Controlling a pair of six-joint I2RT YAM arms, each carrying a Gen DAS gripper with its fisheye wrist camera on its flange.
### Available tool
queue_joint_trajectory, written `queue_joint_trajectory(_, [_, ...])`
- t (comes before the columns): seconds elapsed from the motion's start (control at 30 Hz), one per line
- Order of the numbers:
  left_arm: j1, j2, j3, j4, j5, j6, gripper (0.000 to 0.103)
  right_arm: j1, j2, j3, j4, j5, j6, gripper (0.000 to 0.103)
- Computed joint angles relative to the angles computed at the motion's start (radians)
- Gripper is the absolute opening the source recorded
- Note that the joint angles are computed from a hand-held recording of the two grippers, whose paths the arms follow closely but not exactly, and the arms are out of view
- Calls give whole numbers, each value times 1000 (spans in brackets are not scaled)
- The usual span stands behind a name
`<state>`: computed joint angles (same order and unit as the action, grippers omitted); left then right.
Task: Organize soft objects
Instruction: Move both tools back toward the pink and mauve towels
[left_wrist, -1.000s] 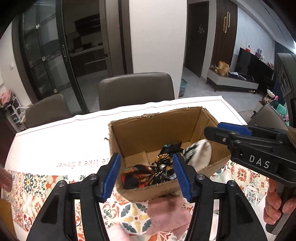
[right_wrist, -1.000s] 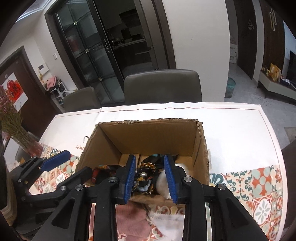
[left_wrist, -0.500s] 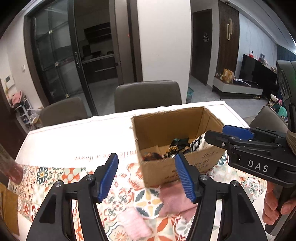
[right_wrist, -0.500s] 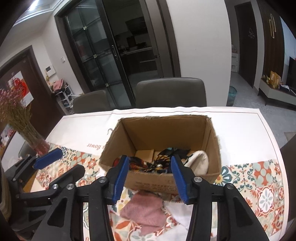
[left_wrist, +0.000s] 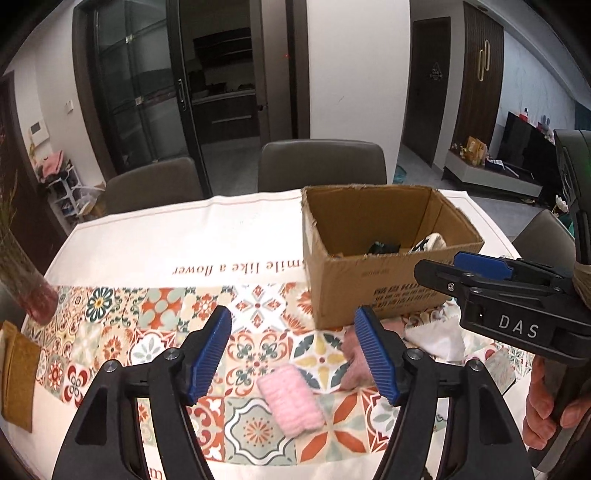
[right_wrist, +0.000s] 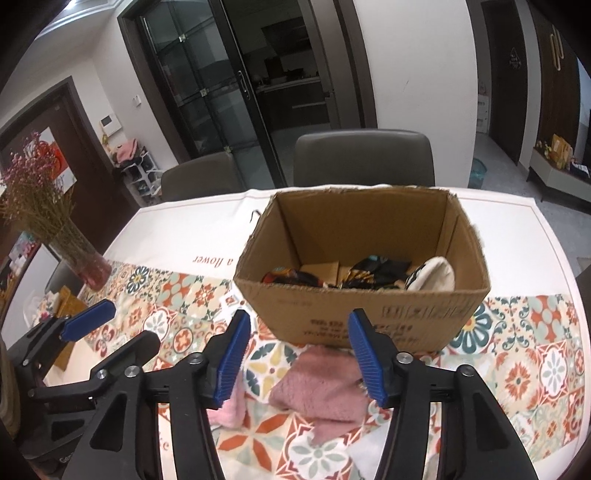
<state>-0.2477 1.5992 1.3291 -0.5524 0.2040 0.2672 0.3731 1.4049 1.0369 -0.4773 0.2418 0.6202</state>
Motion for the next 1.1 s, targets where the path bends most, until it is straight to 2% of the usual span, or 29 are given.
queue_joint_trajectory(0.17, [20,-19,-56,12,-5,1,70,23,15,-25,15,-7,25,59])
queue_joint_trajectory(0.3, [23,-35,-106,36,-25,-2,70,32,26,-48,33,-20,42,67])
queue_joint_trajectory(0.8, [26,-80,-316,179,-50,-6,71,57,58,-189,161,-19,87,67])
queue_joint_trajectory(1.1, [25,-35,-367,205,-53,-12,72,43,123,-240,240,-91,79,67])
